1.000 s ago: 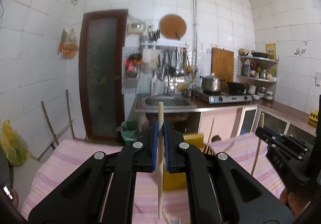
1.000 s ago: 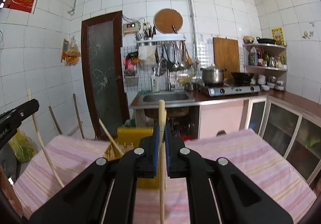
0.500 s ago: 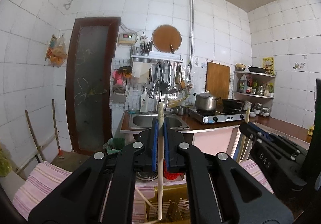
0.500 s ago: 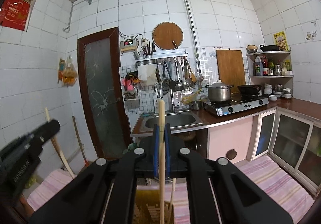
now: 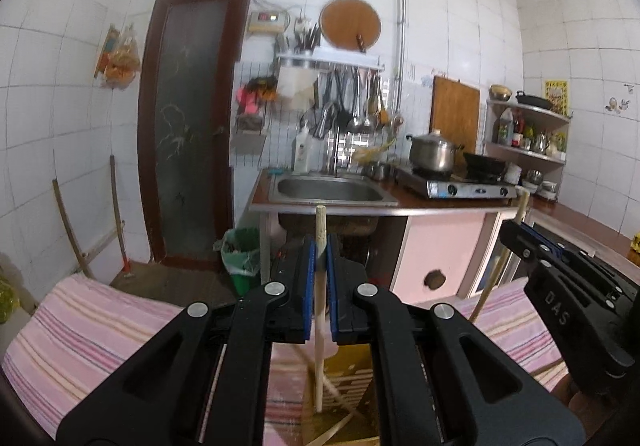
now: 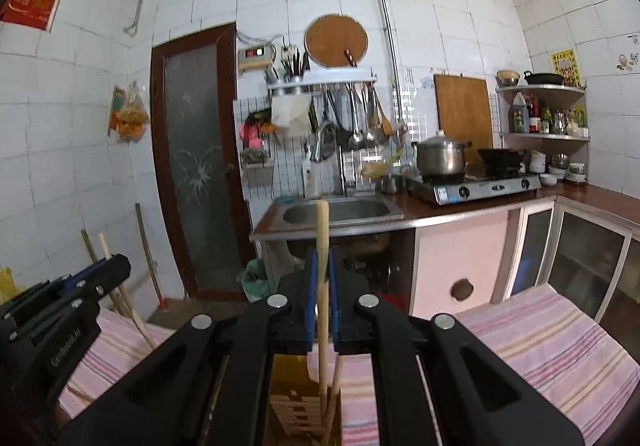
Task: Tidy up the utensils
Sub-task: 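Lower both chopsticks into the yellow holder and open both tools, then move both open tools back toward the fork, spoon and blue spatula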
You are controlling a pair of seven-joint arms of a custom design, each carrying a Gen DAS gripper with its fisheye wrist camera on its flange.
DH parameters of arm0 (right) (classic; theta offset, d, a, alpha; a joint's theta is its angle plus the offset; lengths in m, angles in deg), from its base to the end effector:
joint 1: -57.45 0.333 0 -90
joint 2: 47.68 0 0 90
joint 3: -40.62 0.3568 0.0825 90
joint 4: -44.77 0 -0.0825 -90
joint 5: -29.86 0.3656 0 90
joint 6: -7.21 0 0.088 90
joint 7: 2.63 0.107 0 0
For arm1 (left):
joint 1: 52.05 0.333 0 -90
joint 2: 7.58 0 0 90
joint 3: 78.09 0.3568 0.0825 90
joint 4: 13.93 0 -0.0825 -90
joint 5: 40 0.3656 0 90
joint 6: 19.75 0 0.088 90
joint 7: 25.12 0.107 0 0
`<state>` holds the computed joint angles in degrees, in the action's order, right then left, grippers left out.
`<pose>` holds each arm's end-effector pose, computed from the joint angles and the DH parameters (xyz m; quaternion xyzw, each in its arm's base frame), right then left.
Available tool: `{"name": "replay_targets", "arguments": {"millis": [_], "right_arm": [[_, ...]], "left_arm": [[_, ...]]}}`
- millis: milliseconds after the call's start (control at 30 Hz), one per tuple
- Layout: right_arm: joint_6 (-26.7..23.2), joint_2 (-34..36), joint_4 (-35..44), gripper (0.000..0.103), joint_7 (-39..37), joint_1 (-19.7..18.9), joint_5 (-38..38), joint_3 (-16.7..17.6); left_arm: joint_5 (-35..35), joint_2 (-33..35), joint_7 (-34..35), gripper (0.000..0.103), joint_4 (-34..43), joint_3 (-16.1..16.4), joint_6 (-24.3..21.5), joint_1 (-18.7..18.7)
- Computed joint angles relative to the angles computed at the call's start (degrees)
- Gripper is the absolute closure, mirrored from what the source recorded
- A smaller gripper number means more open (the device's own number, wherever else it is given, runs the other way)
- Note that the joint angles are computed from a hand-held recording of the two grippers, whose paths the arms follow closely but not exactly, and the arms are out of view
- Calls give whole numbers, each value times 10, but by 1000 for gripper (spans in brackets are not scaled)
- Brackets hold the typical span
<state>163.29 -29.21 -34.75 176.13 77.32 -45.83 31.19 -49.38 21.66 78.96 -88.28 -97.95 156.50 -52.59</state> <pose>0.6742 0.1844 0.6672 -0.4479 0.6327 -0.4748 0.4166 0.7256 -0.1640 0.6617 -0.4791 0.6356 -0.5154 0.3176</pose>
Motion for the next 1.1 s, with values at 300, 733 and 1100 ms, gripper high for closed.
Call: {"name": "replay_targets", "arguments": {"millis": [300,733,1100], "right_arm": [[-79,-44,-33,49,-169,-6,179,26],[-208,-197,-210,14,-126,-27,138,118],[-220,-211,-309,13,-74,-22,144,165]], "left_arm": [[-22,-56,-21,37,-27,29,-68,12],[-85,-224,39,5,-258,69,-29,42],[-53,-256,35,5,-394,120,-21,22]]}}
